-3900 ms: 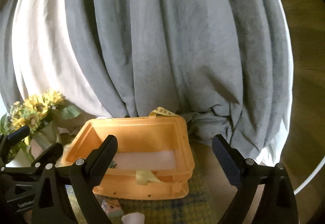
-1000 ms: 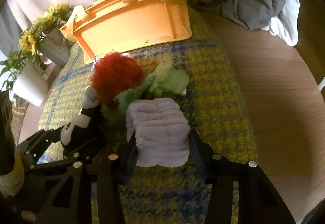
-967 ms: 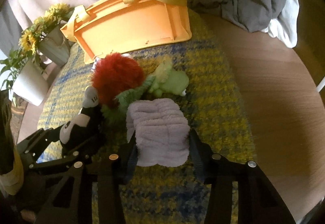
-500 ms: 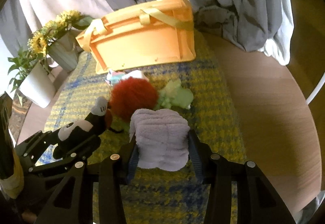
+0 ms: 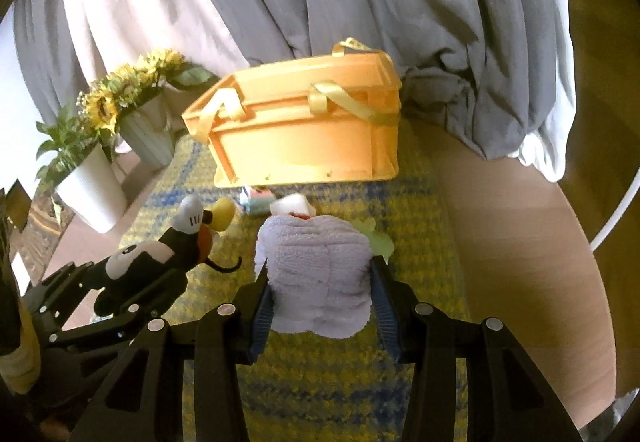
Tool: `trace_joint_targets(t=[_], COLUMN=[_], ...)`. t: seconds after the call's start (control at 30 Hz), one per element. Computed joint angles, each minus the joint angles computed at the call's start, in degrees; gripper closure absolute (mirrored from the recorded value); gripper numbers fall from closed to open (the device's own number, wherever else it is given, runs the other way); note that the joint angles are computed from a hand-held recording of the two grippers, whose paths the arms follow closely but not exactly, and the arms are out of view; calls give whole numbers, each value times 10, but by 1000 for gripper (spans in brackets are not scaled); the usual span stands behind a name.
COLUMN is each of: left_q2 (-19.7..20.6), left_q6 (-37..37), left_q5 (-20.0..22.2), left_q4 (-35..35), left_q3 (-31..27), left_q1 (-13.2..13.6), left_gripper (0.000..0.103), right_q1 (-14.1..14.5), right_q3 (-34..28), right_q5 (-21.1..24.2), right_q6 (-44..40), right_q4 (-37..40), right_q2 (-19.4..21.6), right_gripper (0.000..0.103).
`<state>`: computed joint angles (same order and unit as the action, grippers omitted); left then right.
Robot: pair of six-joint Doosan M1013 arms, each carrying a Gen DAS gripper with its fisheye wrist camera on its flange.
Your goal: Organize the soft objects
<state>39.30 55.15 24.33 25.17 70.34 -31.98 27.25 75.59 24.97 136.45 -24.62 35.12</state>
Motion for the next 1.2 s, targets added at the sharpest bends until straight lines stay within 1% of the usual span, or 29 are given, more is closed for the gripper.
trace_joint_targets(t=[0.17,0.43,0.67,0.9,1.1,1.2], left_q2=[-7,-14,-14,-10,-5,-1], left_q6=[-54,-117,-165,-177,-191,-181], left_q5=[-18,-43,-62,-77,-86,-91], left_q4=[63,135,196,221,255,251], left_q3=[5,1,-10,-28,-44,-54], left_q1=[1,4,9,14,18,21], left_gripper=[42,42,42,42,42,42], right_q1=[2,5,6,6,7,7], right_q3=[-4,-14,-25,-36,-50,-58], right_q5=[-12,-29,-42,-51,-48,-47], right_q6=[13,85,167,237,307,328], right_q4=[-18,-96,-178,-251,-323,-343], right_q2=[-2,-4,-5,-2,3,7], right_gripper=[57,57,57,57,57,57])
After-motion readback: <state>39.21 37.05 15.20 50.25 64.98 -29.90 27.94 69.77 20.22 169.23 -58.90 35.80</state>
